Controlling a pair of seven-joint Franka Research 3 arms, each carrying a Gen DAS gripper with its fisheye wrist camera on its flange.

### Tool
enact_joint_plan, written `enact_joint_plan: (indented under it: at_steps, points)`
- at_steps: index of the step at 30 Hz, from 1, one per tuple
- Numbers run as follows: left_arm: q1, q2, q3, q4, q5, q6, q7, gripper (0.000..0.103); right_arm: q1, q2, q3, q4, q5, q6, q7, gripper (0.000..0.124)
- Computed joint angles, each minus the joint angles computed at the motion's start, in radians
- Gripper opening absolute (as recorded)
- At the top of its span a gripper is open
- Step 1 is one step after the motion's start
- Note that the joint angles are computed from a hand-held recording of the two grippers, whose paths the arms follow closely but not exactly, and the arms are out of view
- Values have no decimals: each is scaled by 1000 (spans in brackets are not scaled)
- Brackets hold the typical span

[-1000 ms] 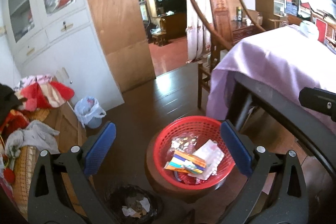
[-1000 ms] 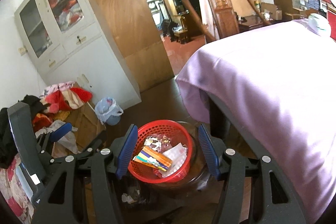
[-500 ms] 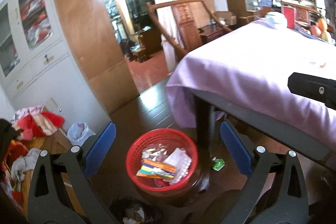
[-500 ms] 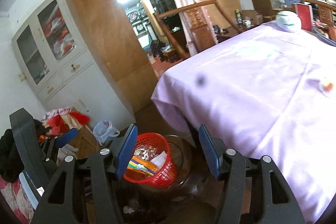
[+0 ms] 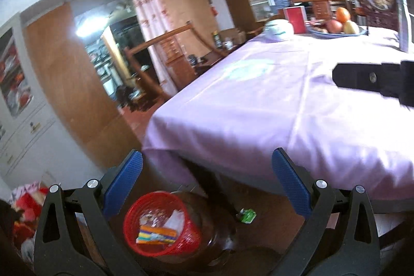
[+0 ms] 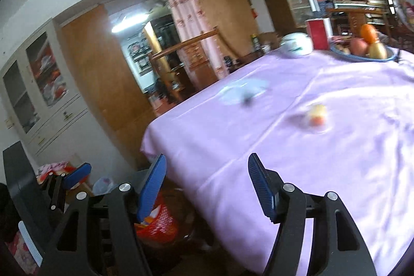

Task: Collect trash
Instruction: 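Move both tools back to the table toward the small clear cup, then grasp the small clear cup with the yellow item using the left tool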

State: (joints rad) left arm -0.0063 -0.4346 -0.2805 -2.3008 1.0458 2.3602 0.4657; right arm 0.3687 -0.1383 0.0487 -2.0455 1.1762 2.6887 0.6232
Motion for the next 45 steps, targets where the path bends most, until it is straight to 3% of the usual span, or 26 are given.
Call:
enact_joint_plan:
  at_steps: [11,18,22,24,29,32,37,40,45]
  points:
    - [-43,147,2,115,11,19,18,96,-98,121,-31,161,-150,37,99,79]
    - [-53,168,49,125,-83,39,67,96,-197,378,-17,473,-302,-35,353,80]
    - [-47,192,64,148,-140,61,100,96,-238,446,4,541,-373,-109,460,80]
    - [-46,215,72,173,-170,74,127,96,-269,460,33,561,-352,-161,437,80]
    - [-62,355,82,332,-218,110,254,96,-232,445,10,510,-495,-9,531,81]
    - [-84,459,92,454,-275,109,348,96,-238,447,11,508,-531,13,571,84]
    - [-120,651,113,689,-438,62,510,96,-202,483,-51,540,-721,4,766,85]
    - [-128,763,115,837,-566,26,595,96,-145,523,-139,591,-945,-55,981,85]
    - [-176,931,143,1077,-638,-72,671,96,-166,567,-137,650,-1054,-123,1094,85]
